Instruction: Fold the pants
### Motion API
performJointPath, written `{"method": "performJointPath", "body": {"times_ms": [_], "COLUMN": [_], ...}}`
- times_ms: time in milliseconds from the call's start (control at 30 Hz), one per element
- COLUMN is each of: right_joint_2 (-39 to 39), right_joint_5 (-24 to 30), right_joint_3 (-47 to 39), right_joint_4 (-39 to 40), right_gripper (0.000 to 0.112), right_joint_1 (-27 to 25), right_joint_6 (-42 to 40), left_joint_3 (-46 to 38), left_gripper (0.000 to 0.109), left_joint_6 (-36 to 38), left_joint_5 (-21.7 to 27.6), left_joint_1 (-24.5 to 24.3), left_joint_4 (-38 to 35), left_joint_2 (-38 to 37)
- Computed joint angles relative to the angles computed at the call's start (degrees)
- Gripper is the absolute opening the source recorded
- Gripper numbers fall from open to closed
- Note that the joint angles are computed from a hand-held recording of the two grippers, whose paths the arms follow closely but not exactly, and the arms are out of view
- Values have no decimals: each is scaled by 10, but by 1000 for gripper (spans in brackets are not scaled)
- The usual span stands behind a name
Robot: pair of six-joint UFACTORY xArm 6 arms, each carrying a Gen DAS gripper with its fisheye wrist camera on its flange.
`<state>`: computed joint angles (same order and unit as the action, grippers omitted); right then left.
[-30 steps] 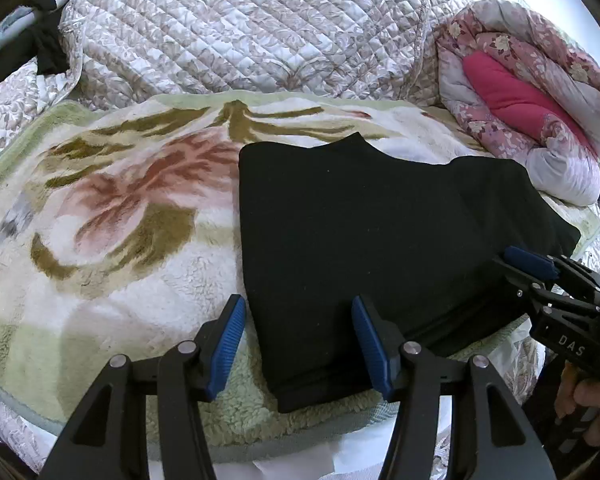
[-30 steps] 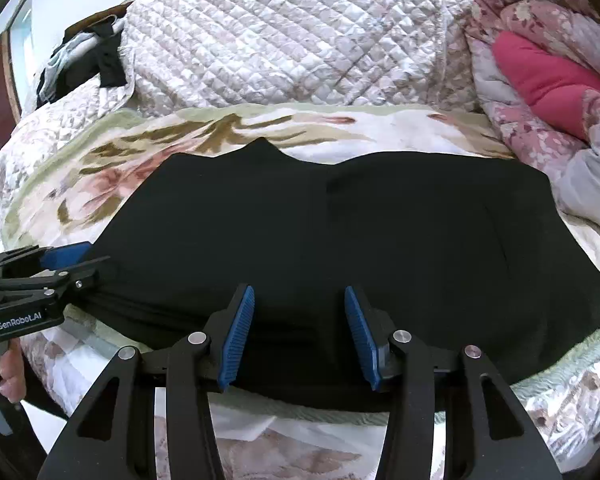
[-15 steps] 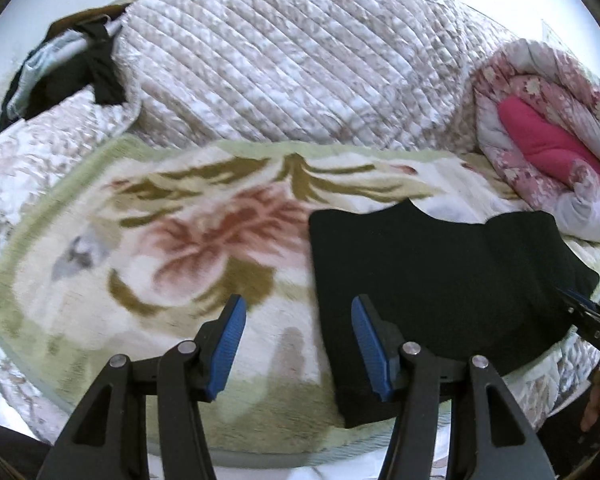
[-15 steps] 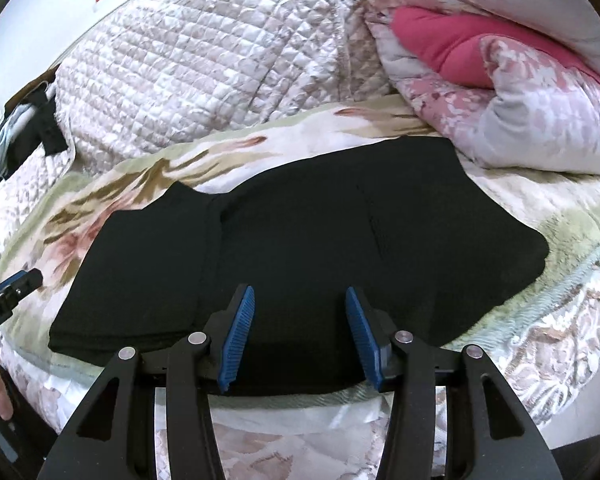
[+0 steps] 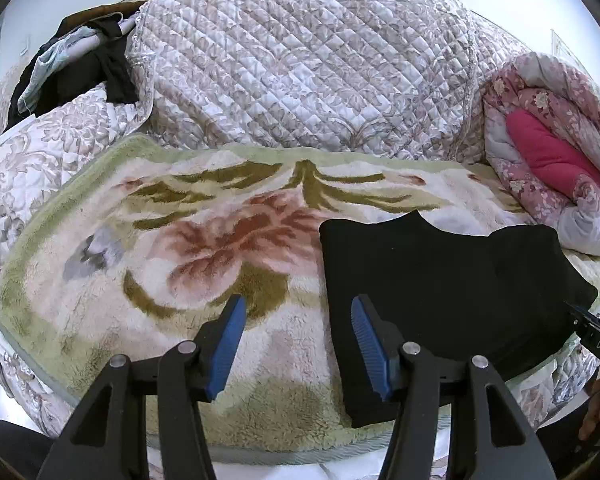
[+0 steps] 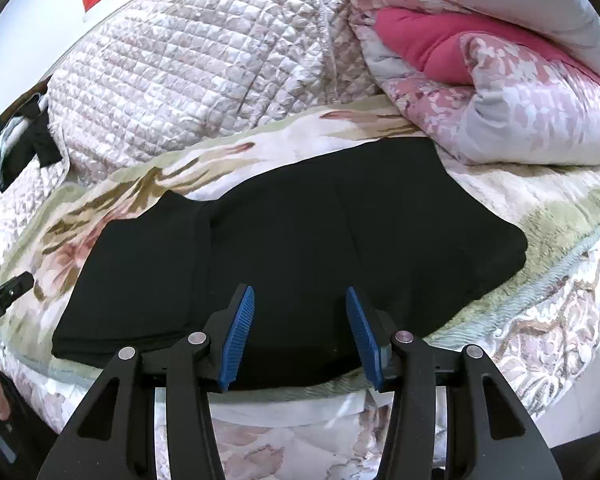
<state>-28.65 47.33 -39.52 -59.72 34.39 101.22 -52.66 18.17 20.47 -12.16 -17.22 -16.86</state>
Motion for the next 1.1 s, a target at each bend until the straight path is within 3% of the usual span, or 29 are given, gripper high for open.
{"method": "performJointPath", "body": {"times_ms": [467, 600, 700, 900, 967, 1033, 1100], "right_joint_2": [-75, -92, -104, -172, -182, -195, -219], "right_joint_5": [27, -15, 26, -82, -77, -37, -55], "right_joint_3": [55, 67, 65, 143, 147, 149, 171], "right_joint_4": [-14, -30, -56, -50, -53, -54, -50], "right_gripper": [55, 55, 58, 61, 61, 61, 63], "right_joint_1": [-25, -69, -66, -146, -143, -124, -141], "right_joint_6": [48, 55, 72, 154, 156, 173, 206], "left_joint_3": [-8, -9, -9, -9, -8, -7, -4], "left_gripper": [59, 59, 59, 59, 59, 59, 59], "left_joint_6": [21, 17, 19, 15, 15, 16, 17], "left_joint_5": [33, 41, 48, 55, 55, 57, 56], "left_joint_1": [-7, -10, -11, -15, -18, -20, -21], "left_joint_4": [-21, -13, -10, -7, -5, -5, -4], "left_joint_2": [4, 9, 12, 17, 17, 17, 16]}}
